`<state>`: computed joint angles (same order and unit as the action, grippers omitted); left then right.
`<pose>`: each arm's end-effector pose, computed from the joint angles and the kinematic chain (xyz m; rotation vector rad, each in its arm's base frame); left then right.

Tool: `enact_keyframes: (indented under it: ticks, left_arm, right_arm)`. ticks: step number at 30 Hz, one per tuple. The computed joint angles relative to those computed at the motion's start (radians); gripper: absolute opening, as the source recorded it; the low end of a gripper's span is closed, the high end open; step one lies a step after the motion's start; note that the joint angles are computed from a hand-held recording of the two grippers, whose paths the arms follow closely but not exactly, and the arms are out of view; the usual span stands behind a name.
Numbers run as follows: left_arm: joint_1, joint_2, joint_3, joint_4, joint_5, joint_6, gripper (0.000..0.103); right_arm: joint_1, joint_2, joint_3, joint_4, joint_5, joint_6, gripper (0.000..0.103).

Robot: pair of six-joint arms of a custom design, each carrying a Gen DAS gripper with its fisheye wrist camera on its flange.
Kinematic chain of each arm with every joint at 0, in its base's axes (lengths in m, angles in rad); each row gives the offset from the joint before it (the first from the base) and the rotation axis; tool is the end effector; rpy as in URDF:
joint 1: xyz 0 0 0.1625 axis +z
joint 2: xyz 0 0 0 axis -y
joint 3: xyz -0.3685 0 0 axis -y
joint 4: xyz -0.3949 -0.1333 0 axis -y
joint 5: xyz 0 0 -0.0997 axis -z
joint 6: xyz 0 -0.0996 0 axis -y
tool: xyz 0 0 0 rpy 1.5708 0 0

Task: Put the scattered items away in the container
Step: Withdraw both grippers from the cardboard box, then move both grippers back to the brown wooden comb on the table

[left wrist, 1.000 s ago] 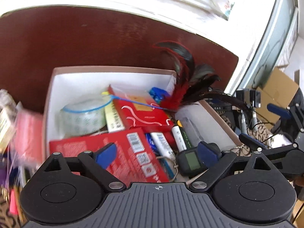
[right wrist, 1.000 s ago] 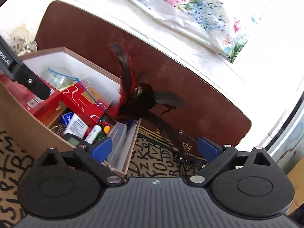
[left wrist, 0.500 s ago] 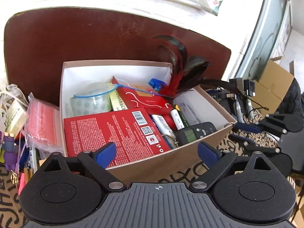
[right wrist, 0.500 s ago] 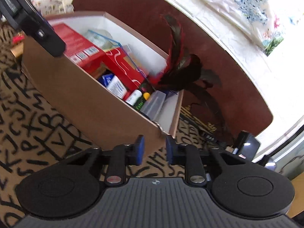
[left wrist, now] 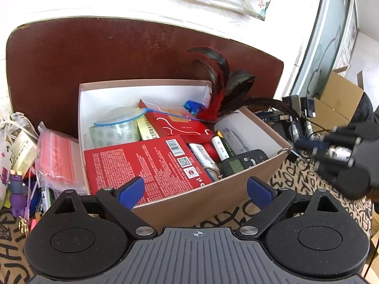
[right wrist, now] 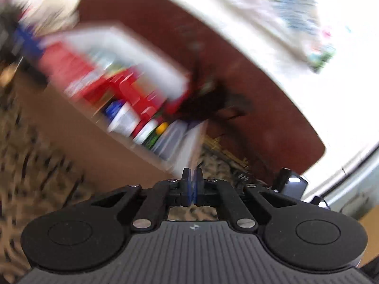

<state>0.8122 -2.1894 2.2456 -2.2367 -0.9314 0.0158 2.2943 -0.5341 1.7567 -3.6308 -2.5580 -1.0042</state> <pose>-0.0720 -0.3562 0.4321 0.7210 2.4756 -1.0601 0.4080 -0.3861 0.0162 1.1879 -1.6332 0.7176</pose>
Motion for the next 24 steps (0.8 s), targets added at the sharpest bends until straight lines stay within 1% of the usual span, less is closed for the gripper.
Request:
enact_keyframes:
  ticks: [1,2,5,7,8,9,10,11,12,13,14,15,17,18,21,22,24]
  left_arm:
    - [0.001,-0.002,0.000,0.000,-0.002,0.000,0.099]
    - [0.001,-0.002,-0.001,0.000,-0.003,-0.002,0.099]
    - [-0.001,-0.005,0.000,0.003,-0.002,-0.003,0.099]
    - [-0.006,-0.016,0.001,0.012,0.001,0.007,0.099]
    - [-0.010,-0.025,0.005,0.014,0.006,0.016,0.100]
    - [-0.013,-0.030,0.006,0.019,0.009,0.020,0.100]
    - [-0.013,-0.032,0.006,0.020,0.009,0.020,0.100]
    - [-0.009,-0.029,0.002,0.024,0.006,0.005,0.101]
    - [-0.004,-0.028,0.003,0.018,0.002,-0.010,0.101]
    - [-0.006,-0.031,0.008,0.009,0.005,-0.015,0.101]
    - [-0.008,-0.035,0.008,0.013,0.008,-0.020,0.101]
    - [-0.010,-0.041,0.010,0.013,0.007,-0.017,0.101]
    - [-0.011,-0.053,0.011,0.019,0.000,-0.009,0.101]
    - [-0.010,-0.058,0.009,0.023,0.001,-0.007,0.101]
    - [-0.024,-0.099,0.014,0.045,0.015,-0.012,0.101]
    - [-0.034,-0.124,0.022,0.055,0.024,-0.006,0.101]
    - [-0.067,-0.191,0.036,0.117,0.054,-0.014,0.103]
  right_arm:
    - [-0.001,-0.009,0.016,0.053,-0.004,0.021,0.000]
    - [-0.004,-0.010,0.025,0.074,0.000,0.031,0.000]
    - [-0.013,0.023,0.004,0.055,-0.010,0.044,0.000]
    - [-0.018,0.036,-0.019,0.023,-0.004,0.060,0.000]
    - [-0.018,0.048,-0.028,-0.037,0.007,0.056,0.000]
    - [-0.019,0.068,-0.041,-0.140,0.028,0.017,0.000]
    - [-0.012,0.087,-0.058,-0.245,0.048,-0.058,0.000]
    - [0.001,0.106,-0.087,-0.326,0.058,-0.122,0.000]
    - [0.007,0.115,-0.106,-0.365,0.060,-0.144,0.003]
    - [-0.001,0.103,-0.098,-0.362,0.074,-0.123,0.003]
    - [-0.006,0.079,-0.073,-0.318,0.087,-0.061,0.003]
    - [-0.005,0.066,-0.064,-0.266,0.080,-0.033,0.003]
    - [-0.002,0.078,-0.063,-0.254,0.058,-0.075,0.003]
    - [-0.002,0.078,-0.052,-0.242,0.057,-0.070,0.003]
    - [0.006,0.049,-0.005,-0.149,0.079,0.046,0.003]
    - [0.023,0.032,0.013,-0.104,0.084,0.095,0.008]
    - [0.036,0.012,0.037,-0.025,0.131,0.165,0.040]
